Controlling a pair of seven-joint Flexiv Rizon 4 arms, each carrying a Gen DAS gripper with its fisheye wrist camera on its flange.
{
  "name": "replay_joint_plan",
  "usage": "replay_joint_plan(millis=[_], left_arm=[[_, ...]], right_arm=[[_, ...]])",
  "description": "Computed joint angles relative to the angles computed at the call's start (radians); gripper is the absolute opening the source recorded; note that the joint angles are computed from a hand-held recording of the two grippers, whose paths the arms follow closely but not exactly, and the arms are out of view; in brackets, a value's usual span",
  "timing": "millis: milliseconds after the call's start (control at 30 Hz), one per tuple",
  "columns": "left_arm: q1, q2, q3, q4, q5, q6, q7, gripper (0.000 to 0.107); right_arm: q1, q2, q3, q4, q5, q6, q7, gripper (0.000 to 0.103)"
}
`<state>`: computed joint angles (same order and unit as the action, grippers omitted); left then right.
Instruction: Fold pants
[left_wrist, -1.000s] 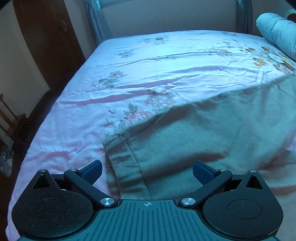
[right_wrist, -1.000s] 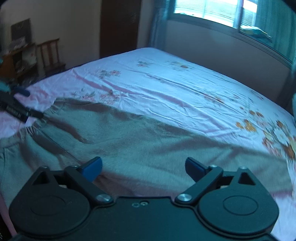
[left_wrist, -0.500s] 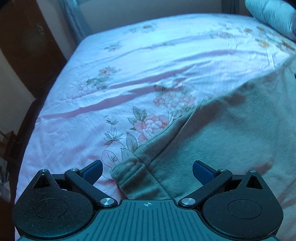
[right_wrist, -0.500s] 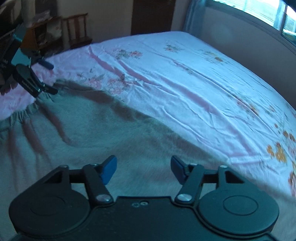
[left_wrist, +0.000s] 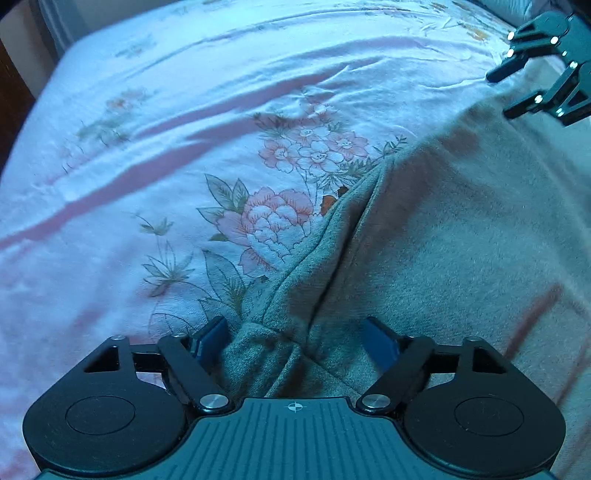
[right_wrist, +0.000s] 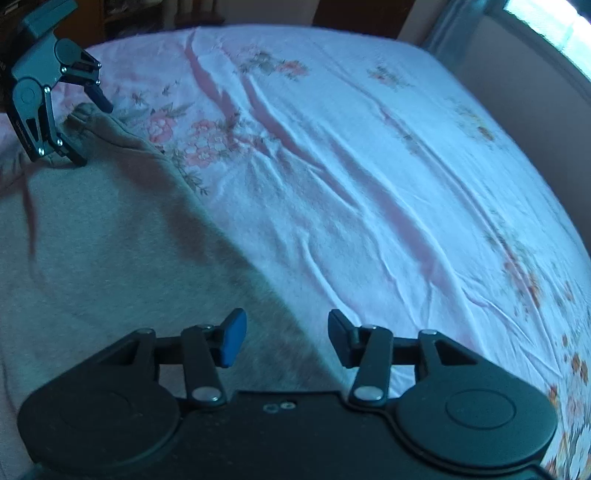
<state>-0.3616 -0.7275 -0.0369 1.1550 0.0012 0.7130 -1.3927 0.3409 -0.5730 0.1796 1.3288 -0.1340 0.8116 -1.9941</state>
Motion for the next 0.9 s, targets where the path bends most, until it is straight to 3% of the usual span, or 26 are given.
replay_joint_plan(millis=[67,233,433,500,533,567,700,900], left_arm=[[0.019,0.001,-0.019,0.016,-0.030,0.011,0.011,0.070],[0.028,0.029,-0.022,0.069,-0.057,0.064,-0.001,0.037],[-0.008,0.065,0.006,0.117,0.004,0.137,-0.025,0.024],[-0.022,0.072,0.020,0.121,0.028,0.149,-0.048,0.023],[-0.032,0.076,0.030,0.122,0.045,0.156,-0.063,0.023],[-0.044,0.080,0.042,0.122,0.067,0.160,-0.081,0.022],[-0.121,0.100,0.113,0.118,0.201,0.184,-0.204,0.022],[-0.203,0.202,0.169,0.201,0.386,0.259,-0.438,0.021]], right_arm=[[-0.009,-0.039,0.015,-0.073,0.022,-0.082,-0.027,0.035],[-0.023,-0.092,0.035,-0.194,0.101,-0.223,-0.077,0.034],[-0.007,-0.107,0.014,-0.216,0.105,-0.261,-0.067,0.029],[-0.011,-0.106,0.019,-0.215,0.117,-0.281,-0.073,0.020],[-0.010,-0.101,0.019,-0.207,0.118,-0.282,-0.076,0.007],[-0.003,-0.086,0.010,-0.176,0.106,-0.256,-0.075,0.000],[0.007,-0.008,0.004,-0.043,0.076,-0.159,-0.070,0.000],[0.048,0.190,-0.040,0.309,-0.067,0.250,0.121,0.000]])
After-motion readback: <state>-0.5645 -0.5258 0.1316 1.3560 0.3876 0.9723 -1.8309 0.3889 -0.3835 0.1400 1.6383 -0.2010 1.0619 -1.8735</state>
